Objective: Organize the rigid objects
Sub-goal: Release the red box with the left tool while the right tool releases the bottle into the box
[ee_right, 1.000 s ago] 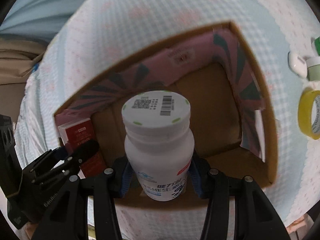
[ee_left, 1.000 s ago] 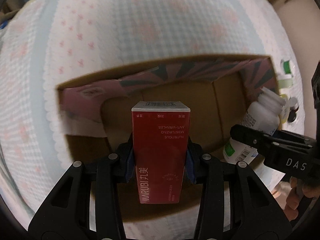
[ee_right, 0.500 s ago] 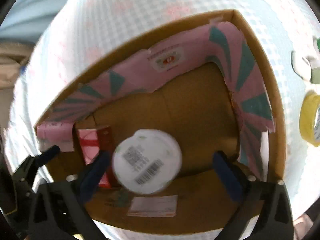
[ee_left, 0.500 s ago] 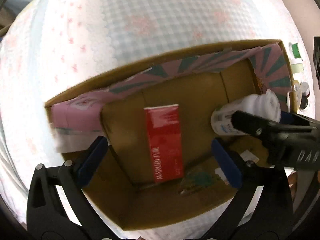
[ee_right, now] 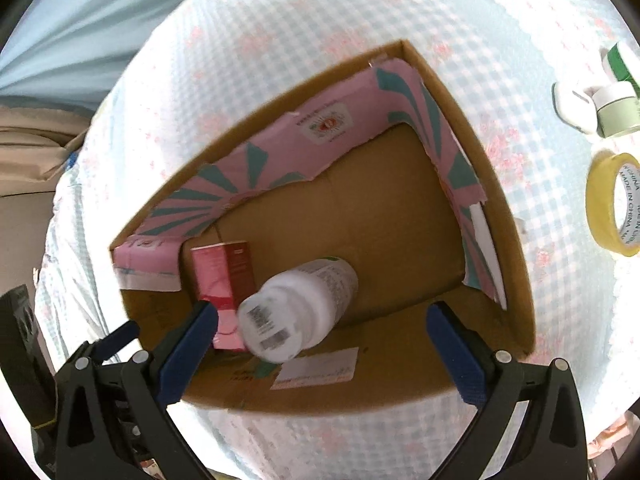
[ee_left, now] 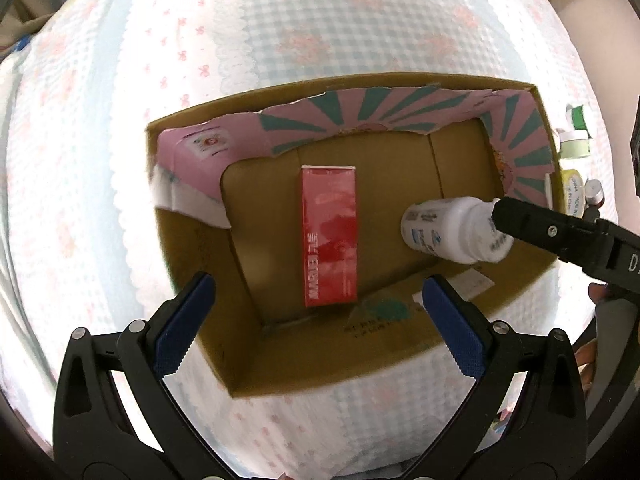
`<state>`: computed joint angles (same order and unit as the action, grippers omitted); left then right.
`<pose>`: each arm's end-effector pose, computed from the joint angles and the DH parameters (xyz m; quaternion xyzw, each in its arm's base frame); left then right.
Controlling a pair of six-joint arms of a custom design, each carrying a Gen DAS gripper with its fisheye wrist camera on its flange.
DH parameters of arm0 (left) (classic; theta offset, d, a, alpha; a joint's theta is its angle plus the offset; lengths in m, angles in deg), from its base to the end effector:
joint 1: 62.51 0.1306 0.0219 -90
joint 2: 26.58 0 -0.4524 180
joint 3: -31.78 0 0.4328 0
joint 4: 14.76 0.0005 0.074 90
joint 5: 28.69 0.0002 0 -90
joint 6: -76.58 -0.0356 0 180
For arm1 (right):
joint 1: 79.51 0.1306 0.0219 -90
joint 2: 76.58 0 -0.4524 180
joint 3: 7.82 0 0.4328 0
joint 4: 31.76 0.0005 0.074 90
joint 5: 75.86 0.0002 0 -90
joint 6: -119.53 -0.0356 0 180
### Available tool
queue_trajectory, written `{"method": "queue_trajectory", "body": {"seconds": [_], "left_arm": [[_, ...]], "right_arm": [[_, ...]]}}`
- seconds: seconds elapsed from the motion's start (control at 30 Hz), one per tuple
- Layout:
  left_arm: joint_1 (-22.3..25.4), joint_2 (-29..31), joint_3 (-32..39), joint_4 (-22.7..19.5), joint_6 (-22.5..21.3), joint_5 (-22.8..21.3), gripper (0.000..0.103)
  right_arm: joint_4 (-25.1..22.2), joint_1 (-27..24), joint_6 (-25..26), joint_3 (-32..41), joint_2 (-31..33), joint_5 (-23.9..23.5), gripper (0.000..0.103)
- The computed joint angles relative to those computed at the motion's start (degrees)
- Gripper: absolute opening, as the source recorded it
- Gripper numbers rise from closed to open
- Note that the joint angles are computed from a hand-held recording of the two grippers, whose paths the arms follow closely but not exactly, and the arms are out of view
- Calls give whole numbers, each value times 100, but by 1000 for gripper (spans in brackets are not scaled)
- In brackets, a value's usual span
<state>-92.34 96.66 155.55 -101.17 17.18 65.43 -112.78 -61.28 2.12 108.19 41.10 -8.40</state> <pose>0.6147 -0.3560 0.4037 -0.0054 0.9987 -0.0491 0.0130 0.6399 0.2246 0.4126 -0.0659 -0.9766 -0.2040 0.0180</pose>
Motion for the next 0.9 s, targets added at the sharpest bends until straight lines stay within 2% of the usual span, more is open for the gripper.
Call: {"method": "queue_trajectory", "body": {"seconds": [0.03,0.17,0.43,0.67,0.9], "left_arm": [[-13,-14,45,-22,37,-27,103],[-86,-247,-11,3,167,-191,103],[-277,-911,-228,5,495,-582,103],[-682,-1447,-333,47,942,-1004,103],[-1143,-1608,-37,17,1363,-1347,103]], "right_arm": [[140,27,-31,-254,-174,9,103],[194,45,-61,-357,-427,32,103],[-9,64,46,-189,-773,70,103],[-98,117,121,-295,-1209,217,103],[-308,-115,387,-551,-1816,577,103]]}}
